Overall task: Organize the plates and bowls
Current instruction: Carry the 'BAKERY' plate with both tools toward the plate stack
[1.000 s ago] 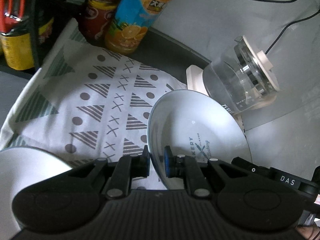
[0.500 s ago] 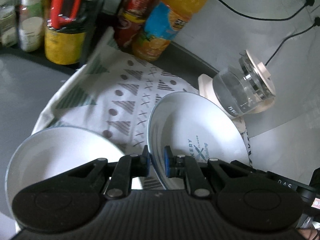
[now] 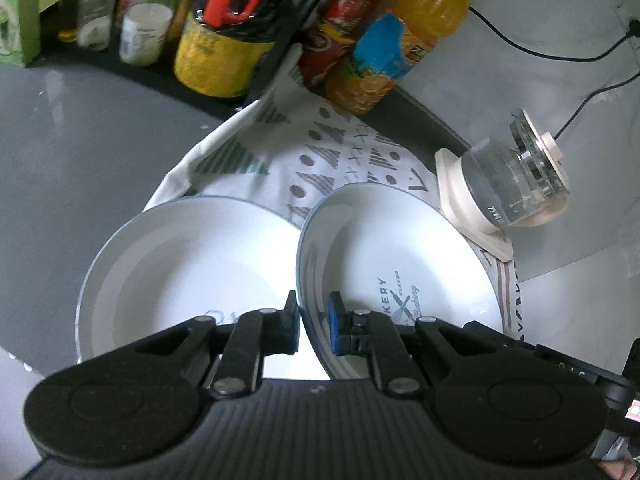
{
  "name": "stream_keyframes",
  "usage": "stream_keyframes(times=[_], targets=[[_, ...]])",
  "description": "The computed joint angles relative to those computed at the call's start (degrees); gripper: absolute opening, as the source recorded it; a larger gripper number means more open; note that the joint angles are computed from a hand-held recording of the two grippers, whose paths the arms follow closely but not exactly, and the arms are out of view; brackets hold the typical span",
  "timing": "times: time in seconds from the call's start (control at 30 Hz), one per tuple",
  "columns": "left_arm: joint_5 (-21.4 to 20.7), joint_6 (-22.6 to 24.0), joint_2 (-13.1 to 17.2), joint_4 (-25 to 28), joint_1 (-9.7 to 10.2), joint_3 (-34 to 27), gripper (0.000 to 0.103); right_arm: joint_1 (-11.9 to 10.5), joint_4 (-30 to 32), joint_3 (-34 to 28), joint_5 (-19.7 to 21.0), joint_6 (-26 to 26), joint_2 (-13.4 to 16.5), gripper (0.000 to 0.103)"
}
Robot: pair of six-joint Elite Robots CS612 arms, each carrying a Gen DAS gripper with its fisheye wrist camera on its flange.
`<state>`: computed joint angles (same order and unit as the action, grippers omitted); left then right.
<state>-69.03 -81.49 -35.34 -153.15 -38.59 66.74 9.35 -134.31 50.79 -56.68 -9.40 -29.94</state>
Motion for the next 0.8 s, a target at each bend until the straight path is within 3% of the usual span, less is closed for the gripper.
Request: stream_keyframes(times=[0.33,0.8], targets=[[0.2,-3.6,-1.3,-1.2,-0.48,4.0,0.012,1.0,-0.8,3.2,-1.5,-3.5,-1.5,0.01],[-1.2,-7.8,-2.3,-0.4,-0.44,7.4,0.014,3.3,-1.0,6.3,-7.9,-12.9,-3.1,0.012]])
